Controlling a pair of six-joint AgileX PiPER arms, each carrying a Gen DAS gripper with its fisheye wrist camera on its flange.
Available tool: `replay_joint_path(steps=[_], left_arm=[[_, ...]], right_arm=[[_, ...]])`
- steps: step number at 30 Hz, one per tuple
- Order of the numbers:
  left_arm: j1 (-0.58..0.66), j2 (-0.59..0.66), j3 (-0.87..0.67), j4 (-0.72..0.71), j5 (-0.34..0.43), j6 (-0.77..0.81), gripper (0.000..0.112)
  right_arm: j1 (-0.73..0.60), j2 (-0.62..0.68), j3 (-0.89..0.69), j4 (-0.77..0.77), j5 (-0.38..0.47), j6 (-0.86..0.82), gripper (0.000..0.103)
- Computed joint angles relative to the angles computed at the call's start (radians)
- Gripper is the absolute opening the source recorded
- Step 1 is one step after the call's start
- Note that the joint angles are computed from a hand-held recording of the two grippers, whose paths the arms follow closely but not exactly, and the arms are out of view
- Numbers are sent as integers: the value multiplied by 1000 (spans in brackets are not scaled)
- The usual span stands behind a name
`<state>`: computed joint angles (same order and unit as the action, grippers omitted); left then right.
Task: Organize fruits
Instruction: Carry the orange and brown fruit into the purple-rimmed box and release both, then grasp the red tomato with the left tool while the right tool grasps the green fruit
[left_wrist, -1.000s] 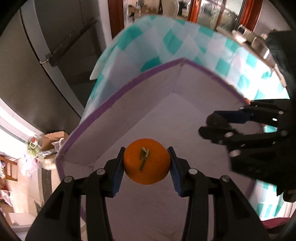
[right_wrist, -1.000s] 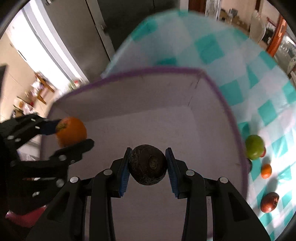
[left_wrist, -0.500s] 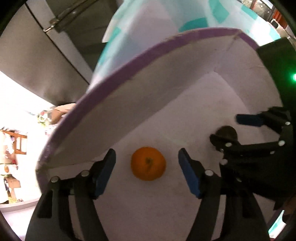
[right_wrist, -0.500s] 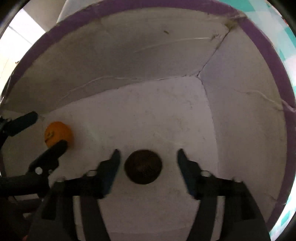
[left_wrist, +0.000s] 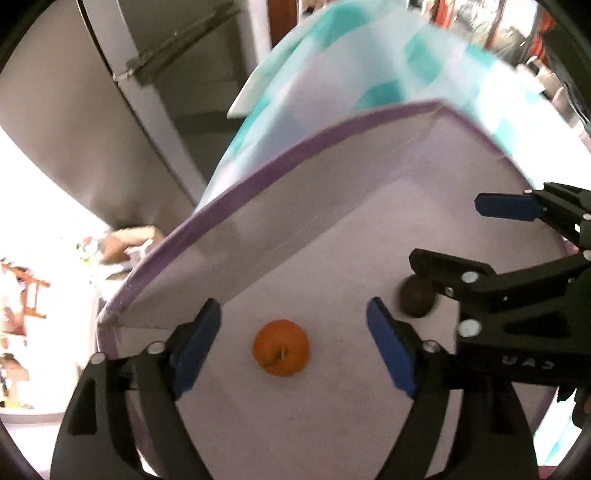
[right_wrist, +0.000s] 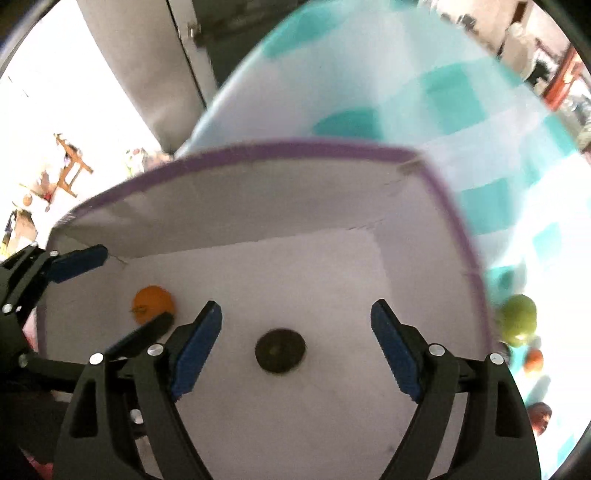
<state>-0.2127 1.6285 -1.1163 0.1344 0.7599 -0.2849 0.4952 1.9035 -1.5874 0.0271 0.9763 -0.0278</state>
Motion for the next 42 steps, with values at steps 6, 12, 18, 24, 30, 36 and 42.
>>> replay_joint_path(steps=[6, 12, 18, 24, 30, 36, 42], left_arm=[[-294, -224, 93, 398, -13, -525, 101], [-760, -289, 29, 716, 237, -862, 101], [-1029, -196, -69, 658, 369, -880, 101], [-1138, -121, -95, 560, 378, -770, 101], [-1006, -2, -184, 405, 231, -552, 101], [-826, 288, -458, 81, 130, -225, 101], [-762, 601, -809, -110, 181, -58, 101]], right_arm=[[-194, -500, 451, 194, -227, -223, 86], [-769, -755, 786, 338, -218, -486, 87], [-1244, -606, 875, 418, -246, -773, 87], [-1256, -398, 873, 460, -362, -885, 87], [-1124, -268, 832, 311, -457, -766, 76], [-1143, -240, 825, 345, -479, -838, 63], [-1287, -321, 928, 500, -475, -1041, 63]])
